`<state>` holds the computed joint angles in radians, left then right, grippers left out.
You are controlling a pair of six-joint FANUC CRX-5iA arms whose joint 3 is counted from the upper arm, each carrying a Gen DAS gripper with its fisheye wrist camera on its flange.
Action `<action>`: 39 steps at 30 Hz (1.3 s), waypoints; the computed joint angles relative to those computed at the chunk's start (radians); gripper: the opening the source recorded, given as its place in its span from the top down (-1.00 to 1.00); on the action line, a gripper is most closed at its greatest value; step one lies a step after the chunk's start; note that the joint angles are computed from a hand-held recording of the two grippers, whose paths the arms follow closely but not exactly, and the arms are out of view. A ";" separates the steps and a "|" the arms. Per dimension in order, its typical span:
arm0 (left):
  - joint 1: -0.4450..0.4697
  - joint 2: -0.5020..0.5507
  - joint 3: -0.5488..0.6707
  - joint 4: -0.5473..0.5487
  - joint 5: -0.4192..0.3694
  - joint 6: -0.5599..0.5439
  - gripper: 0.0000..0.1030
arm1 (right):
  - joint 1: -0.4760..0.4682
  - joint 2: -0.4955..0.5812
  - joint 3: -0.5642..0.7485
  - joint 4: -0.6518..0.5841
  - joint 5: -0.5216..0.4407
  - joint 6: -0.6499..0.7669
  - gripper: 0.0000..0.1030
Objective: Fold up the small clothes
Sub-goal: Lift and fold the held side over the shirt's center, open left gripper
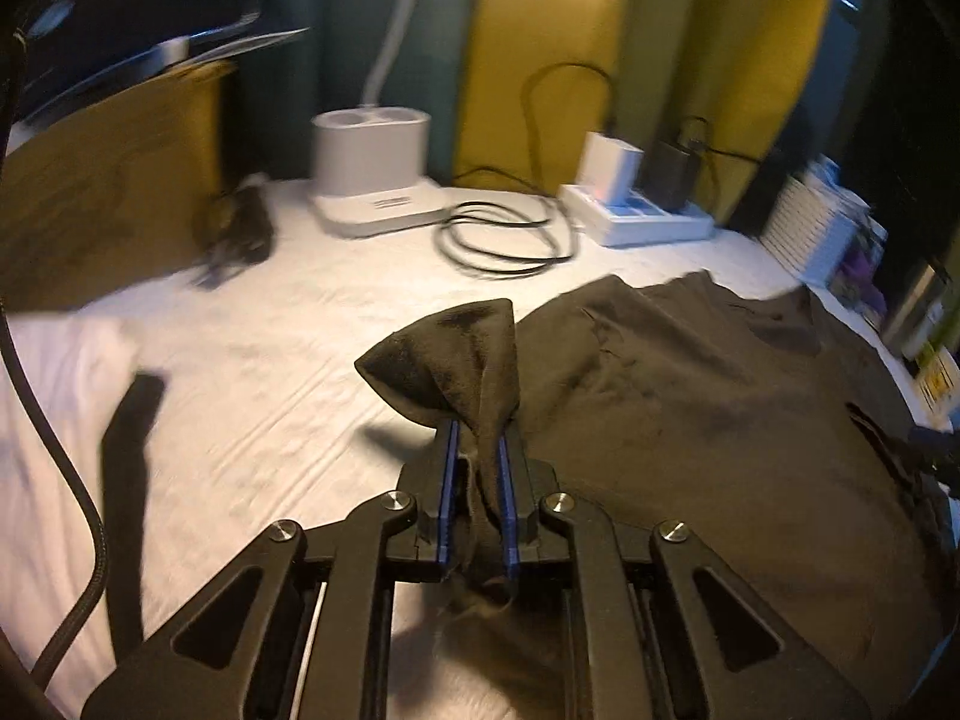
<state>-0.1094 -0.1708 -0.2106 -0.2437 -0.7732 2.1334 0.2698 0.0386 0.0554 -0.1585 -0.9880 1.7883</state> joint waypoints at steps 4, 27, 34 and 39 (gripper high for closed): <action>-0.053 0.000 0.036 -0.119 -0.077 0.152 0.81 | -0.009 -0.009 0.000 -0.034 -0.011 0.020 -0.25; -0.233 0.237 0.346 -0.088 -0.196 -0.050 0.82 | -0.211 -0.017 0.040 -0.275 -0.087 0.170 -0.25; -0.226 0.326 0.398 0.038 -0.261 -0.128 0.74 | -0.268 -0.003 0.048 -0.310 -0.102 0.174 -0.25; -0.214 0.295 0.343 0.152 -0.215 -0.209 0.29 | -0.276 -0.001 0.046 -0.312 -0.104 0.174 -0.25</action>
